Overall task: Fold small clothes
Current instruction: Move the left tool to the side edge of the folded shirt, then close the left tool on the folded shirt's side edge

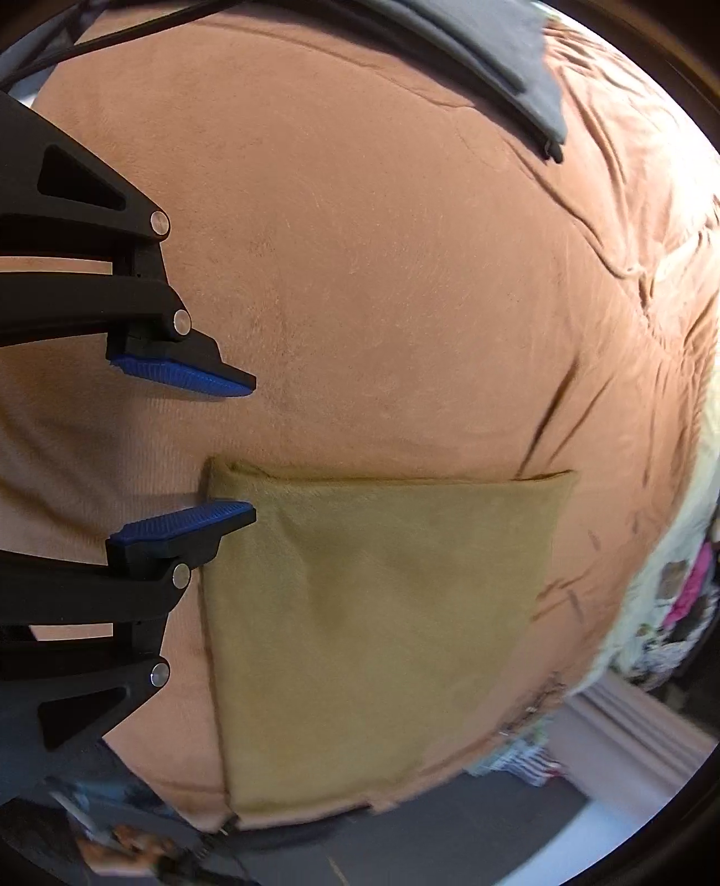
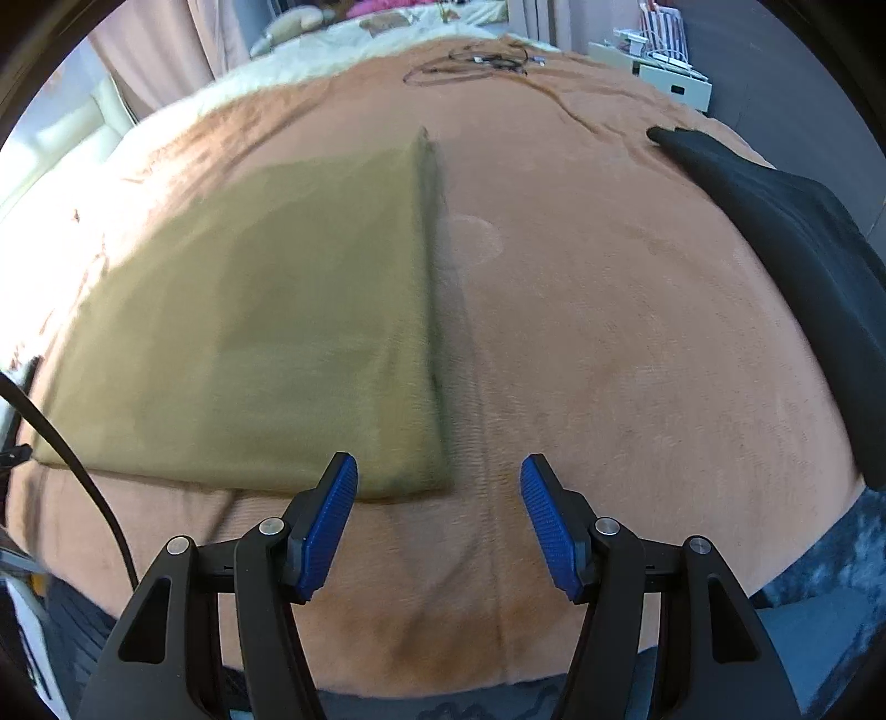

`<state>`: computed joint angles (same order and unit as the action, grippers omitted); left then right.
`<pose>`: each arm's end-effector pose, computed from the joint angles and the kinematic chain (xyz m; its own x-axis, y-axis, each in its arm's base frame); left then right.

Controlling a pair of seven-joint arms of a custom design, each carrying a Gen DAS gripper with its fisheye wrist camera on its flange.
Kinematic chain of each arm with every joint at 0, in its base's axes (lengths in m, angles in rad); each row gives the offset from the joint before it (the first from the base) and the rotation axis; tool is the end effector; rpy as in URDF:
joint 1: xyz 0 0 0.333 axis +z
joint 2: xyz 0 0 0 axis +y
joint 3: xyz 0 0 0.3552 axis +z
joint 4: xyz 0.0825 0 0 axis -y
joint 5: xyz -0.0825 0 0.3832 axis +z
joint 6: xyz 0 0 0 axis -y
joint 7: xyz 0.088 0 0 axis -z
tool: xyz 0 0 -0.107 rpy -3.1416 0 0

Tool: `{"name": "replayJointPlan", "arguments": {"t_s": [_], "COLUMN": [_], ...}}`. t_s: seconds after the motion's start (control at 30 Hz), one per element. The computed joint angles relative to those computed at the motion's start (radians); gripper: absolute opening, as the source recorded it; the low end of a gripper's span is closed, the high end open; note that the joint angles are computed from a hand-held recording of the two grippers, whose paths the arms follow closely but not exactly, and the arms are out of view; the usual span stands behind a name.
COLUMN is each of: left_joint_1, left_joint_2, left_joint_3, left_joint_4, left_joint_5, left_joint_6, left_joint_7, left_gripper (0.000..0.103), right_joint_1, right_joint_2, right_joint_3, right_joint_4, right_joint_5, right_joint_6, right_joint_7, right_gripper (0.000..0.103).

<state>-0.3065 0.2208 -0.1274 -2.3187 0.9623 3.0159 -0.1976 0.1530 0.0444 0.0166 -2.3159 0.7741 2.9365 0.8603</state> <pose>0.4693 -0.2828 0.3224 0.3170 -0.8910 0.3250 -0.8113 -0.4322 -0.3936 0.5455 0.0477 0.4155 0.2077 -0.9671 -0.1467 -0.8065 -0.0844 -0.5851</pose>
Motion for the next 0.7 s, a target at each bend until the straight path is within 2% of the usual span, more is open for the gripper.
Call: {"name": "replayJointPlan", "arguments": {"t_s": [0.13, 0.17, 0.27, 0.37, 0.43, 0.47, 0.57, 0.67, 0.7], "left_joint_1": [-0.062, -0.1, -0.191, -0.333, -0.438, -0.468, -0.508, -0.522, -0.539], "left_joint_2": [0.031, 0.051, 0.088, 0.124, 0.142, 0.149, 0.186, 0.215, 0.229], "left_joint_3": [0.112, 0.167, 0.276, 0.43, 0.54, 0.573, 0.623, 0.636, 0.649], "left_joint_4": [0.015, 0.029, 0.047, 0.04, 0.017, 0.007, -0.011, -0.025, -0.037], "left_joint_5": [0.178, 0.237, 0.265, 0.201, 0.109, 0.065, -0.061, -0.176, -0.237], "left_joint_6": [0.155, 0.204, 0.28, 0.357, 0.411, 0.436, 0.533, 0.604, 0.65], "left_joint_7": [-0.235, -0.318, -0.403, -0.409, -0.362, -0.336, -0.259, -0.189, -0.155], "left_gripper": [0.042, 0.042, 0.042, 0.042, 0.042, 0.042, 0.042, 0.042, 0.043], "right_joint_1": [-0.001, -0.002, 0.004, 0.004, -0.001, -0.002, -0.004, 0.006, 0.008], "right_joint_2": [-0.036, -0.036, -0.042, -0.026, -0.013, -0.01, -0.005, 0.006, 0.013], "right_joint_3": [0.007, 0.003, 0.0, -0.004, -0.004, -0.002, 0.002, 0.012, 0.014], "right_joint_4": [-0.008, 0.0, -0.003, 0.013, 0.036, 0.047, 0.07, 0.091, 0.1], "right_joint_5": [0.182, 0.207, 0.24, 0.253, 0.275, 0.297, 0.336, 0.357, 0.355], "right_joint_6": [-0.036, -0.049, -0.06, -0.079, -0.106, -0.121, -0.166, -0.165, -0.166], "right_joint_7": [-0.165, -0.195, -0.225, -0.241, -0.259, -0.27, -0.287, -0.304, -0.303], "right_gripper": [0.057, 0.057, 0.057, 0.057, 0.052, 0.052, 0.052, 0.05, 0.049]}}
